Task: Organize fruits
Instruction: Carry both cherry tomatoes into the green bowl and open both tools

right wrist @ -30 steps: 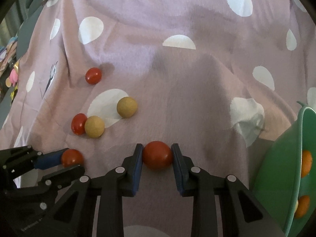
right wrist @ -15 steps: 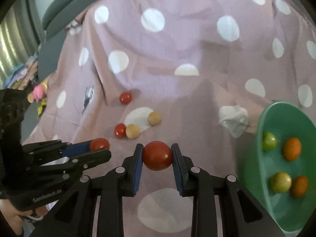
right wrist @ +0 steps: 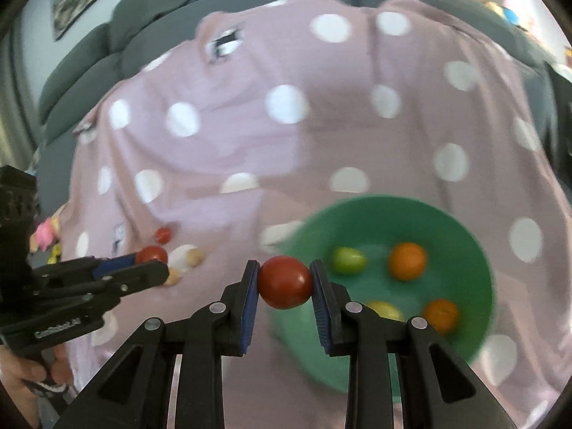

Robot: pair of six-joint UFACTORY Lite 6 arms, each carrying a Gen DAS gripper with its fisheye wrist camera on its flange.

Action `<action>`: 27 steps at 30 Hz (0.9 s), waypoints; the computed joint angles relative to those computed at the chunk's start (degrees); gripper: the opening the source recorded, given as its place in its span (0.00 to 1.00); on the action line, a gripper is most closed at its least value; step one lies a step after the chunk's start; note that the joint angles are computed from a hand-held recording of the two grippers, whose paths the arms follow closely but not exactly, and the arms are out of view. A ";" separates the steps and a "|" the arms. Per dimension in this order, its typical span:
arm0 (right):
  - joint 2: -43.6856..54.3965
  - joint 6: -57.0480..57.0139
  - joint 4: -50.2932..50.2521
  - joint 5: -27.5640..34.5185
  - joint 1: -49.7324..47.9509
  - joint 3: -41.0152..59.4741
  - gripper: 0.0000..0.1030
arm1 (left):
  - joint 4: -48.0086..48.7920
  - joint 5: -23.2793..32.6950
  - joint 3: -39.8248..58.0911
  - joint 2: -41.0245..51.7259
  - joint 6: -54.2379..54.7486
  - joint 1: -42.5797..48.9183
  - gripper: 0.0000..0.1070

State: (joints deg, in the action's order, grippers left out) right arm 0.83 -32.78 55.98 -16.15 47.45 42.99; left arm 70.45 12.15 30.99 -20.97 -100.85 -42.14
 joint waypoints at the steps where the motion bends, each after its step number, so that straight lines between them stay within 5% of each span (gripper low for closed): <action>1: -0.93 0.17 0.01 -0.03 -1.20 -1.23 0.29 | 4.32 -0.22 2.60 3.60 -4.28 -1.07 0.24; 5: -3.60 4.43 -3.96 0.58 -5.44 -6.05 0.29 | 13.08 -0.83 11.41 15.28 -11.54 -4.19 0.24; 14: -1.04 13.25 -13.07 2.16 -10.20 -7.72 0.29 | 0.79 -1.67 25.18 33.56 2.95 -5.54 0.25; 17: -0.93 11.34 -10.95 1.72 -10.50 -8.22 0.29 | 2.65 -0.01 25.77 33.95 1.89 -6.77 0.33; 22: -3.21 11.24 -10.07 2.50 -11.91 -9.52 0.31 | 13.48 0.80 21.85 29.54 -9.60 -6.89 0.65; 27: -7.60 9.79 -7.96 2.28 -11.67 -12.03 0.33 | 15.99 2.71 11.60 18.49 -14.79 -6.03 0.69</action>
State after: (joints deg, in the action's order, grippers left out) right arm -6.77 -22.99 48.02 -13.87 35.78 30.96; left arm 86.44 14.87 42.59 -2.48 -115.64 -48.17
